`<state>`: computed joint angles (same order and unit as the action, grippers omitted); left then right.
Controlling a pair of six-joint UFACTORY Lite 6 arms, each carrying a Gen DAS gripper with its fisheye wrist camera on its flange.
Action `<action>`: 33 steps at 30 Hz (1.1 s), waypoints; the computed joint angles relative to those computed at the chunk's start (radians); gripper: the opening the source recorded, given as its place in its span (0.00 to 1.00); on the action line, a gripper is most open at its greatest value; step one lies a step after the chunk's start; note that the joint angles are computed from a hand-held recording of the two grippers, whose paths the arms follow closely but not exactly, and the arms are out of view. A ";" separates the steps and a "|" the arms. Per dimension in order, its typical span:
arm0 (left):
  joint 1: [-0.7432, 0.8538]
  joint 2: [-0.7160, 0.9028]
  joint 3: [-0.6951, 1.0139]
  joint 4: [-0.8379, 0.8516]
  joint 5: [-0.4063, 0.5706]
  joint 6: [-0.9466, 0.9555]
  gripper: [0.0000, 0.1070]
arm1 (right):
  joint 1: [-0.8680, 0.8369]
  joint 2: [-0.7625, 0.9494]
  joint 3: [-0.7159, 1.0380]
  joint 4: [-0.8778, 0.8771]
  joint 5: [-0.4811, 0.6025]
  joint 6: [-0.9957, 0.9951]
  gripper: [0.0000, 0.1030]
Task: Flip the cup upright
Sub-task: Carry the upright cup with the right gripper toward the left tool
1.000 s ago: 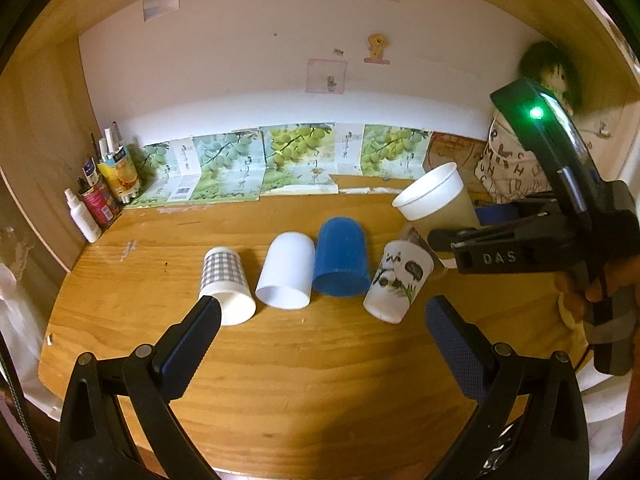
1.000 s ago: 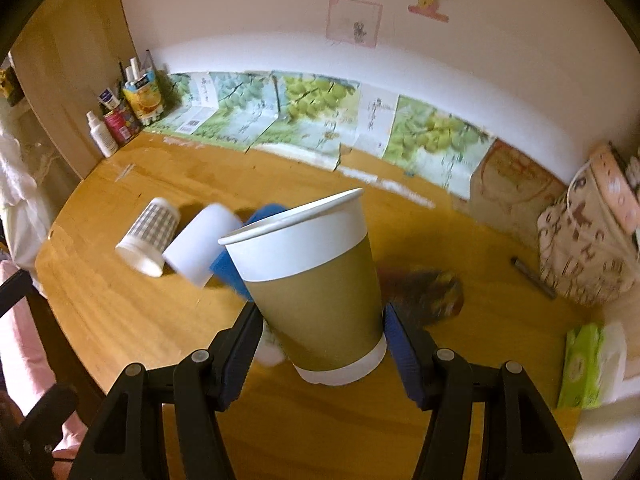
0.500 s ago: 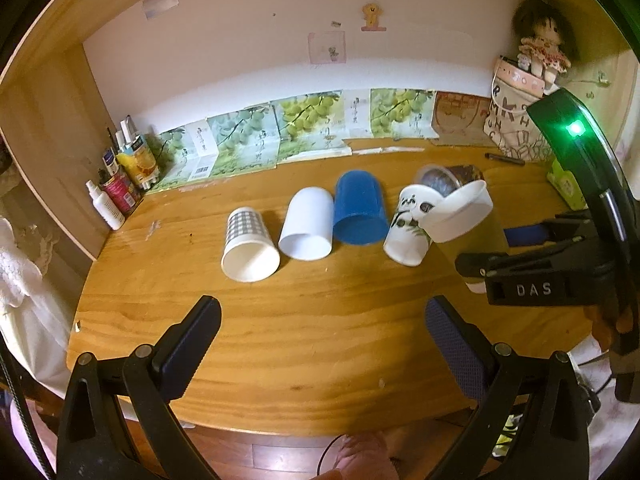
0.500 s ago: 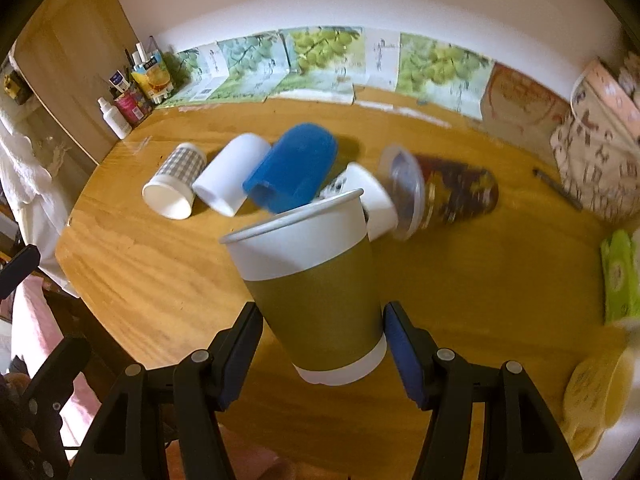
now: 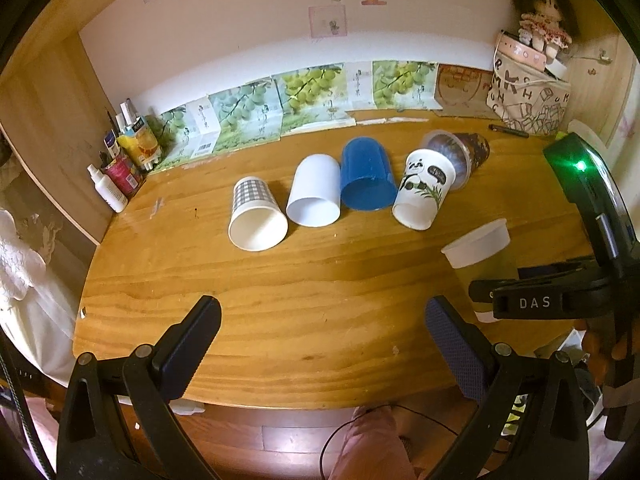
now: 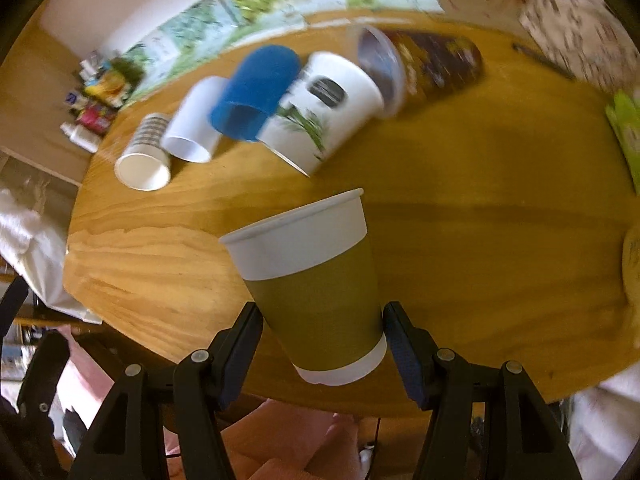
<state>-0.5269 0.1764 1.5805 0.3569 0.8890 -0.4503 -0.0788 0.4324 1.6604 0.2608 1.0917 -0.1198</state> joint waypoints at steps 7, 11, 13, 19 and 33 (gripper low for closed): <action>-0.005 0.031 0.005 0.028 -0.015 -0.040 0.95 | -0.021 0.016 -0.043 0.040 0.008 0.024 0.61; 0.013 0.067 0.041 -0.037 -0.006 -0.001 0.95 | -0.045 0.038 -0.045 0.094 0.029 0.017 0.61; 0.022 0.088 0.058 -0.067 0.001 0.022 0.95 | -0.054 0.045 -0.043 0.112 0.037 0.018 0.61; 0.041 0.136 0.095 -0.131 0.018 0.084 0.95 | -0.059 0.057 -0.030 0.122 0.050 0.031 0.61; 0.048 0.195 0.152 -0.188 0.058 0.193 0.95 | -0.054 0.061 -0.032 0.140 0.058 0.015 0.62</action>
<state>-0.4793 0.3718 1.7321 0.1687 0.9468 -0.2573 -0.1325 0.4936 1.6283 0.4012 1.1496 -0.1047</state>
